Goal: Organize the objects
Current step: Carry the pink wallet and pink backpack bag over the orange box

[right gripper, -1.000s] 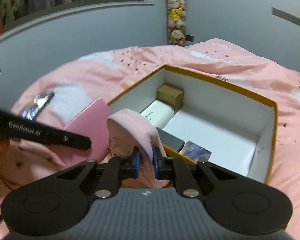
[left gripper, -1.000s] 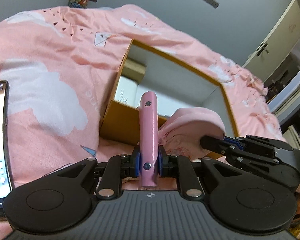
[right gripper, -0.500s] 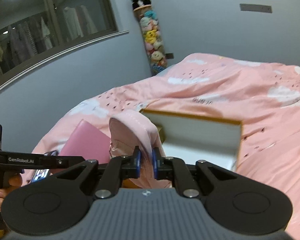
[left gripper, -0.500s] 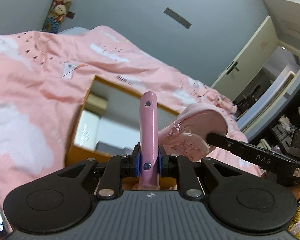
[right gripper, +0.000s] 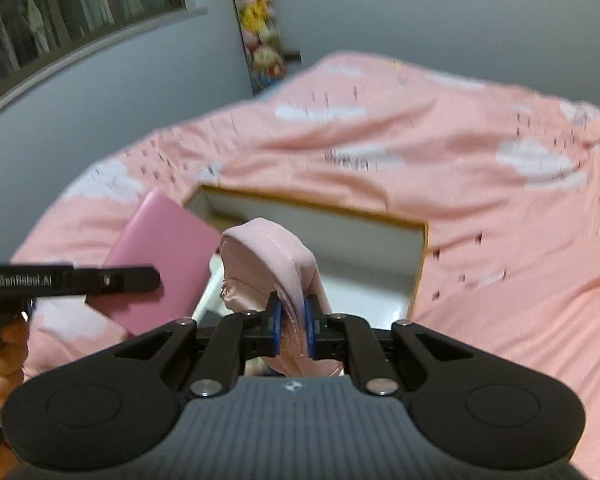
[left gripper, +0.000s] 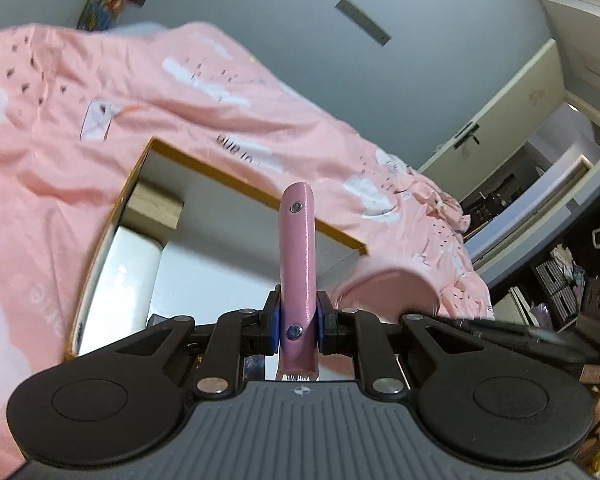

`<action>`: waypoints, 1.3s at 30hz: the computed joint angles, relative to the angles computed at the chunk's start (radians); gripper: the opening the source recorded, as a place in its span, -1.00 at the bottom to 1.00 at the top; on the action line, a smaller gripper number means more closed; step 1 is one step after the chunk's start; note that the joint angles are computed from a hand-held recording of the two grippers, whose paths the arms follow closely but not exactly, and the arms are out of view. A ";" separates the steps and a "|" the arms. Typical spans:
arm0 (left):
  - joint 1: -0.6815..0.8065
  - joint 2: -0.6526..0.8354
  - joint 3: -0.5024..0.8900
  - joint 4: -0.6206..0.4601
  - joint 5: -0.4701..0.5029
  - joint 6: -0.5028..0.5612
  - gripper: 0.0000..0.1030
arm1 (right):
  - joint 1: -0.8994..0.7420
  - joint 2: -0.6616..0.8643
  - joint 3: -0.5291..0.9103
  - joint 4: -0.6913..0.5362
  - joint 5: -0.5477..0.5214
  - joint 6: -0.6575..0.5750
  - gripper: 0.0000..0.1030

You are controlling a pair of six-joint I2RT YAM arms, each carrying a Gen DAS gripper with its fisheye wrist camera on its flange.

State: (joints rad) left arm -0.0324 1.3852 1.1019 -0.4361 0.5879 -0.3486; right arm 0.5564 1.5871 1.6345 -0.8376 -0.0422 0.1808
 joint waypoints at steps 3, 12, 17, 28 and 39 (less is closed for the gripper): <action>0.000 0.069 0.020 0.017 0.022 -0.005 -0.64 | -0.018 0.068 0.049 -0.045 -0.013 -0.014 -0.77; -0.079 0.214 0.037 0.045 0.075 -0.126 -0.64 | -0.057 0.079 0.080 -0.045 0.032 -0.027 -0.77; -0.125 0.254 0.030 0.094 0.045 -0.179 -0.65 | -0.075 0.075 0.072 -0.060 0.026 -0.050 -0.80; -0.116 0.276 0.019 0.108 0.059 -0.199 -0.65 | -0.109 0.012 0.086 -0.029 0.045 -0.049 -0.85; -0.157 0.360 0.081 0.070 0.109 -0.186 -0.64 | -0.113 0.033 0.087 -0.042 0.023 -0.047 -0.85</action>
